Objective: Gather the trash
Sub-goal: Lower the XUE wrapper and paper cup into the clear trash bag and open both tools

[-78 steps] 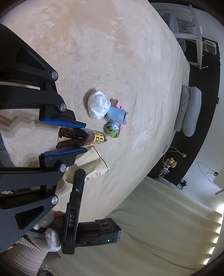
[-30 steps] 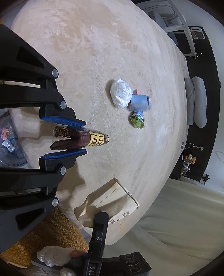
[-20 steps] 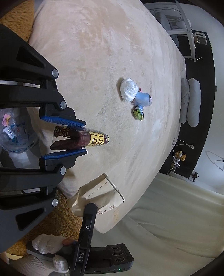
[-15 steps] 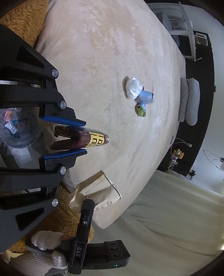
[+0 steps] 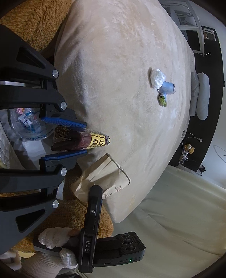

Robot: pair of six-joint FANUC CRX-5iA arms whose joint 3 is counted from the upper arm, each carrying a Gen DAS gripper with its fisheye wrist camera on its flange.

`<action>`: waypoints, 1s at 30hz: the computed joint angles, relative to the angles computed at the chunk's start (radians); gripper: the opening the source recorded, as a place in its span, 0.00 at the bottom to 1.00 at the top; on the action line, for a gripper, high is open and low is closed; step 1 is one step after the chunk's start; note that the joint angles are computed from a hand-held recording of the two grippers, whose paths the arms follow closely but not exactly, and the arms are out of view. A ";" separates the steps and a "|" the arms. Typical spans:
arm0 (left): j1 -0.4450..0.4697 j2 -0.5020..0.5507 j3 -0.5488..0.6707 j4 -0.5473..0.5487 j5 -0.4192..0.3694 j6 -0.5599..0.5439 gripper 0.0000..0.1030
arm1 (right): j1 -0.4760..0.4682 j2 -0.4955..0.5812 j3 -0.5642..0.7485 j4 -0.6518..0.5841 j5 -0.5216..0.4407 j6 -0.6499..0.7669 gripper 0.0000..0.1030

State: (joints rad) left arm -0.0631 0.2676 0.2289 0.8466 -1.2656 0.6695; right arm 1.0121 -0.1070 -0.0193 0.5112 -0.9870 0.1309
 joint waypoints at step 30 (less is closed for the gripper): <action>-0.058 0.195 0.263 -0.385 -0.285 0.342 0.25 | -0.147 0.251 0.285 -0.538 -0.280 0.215 0.50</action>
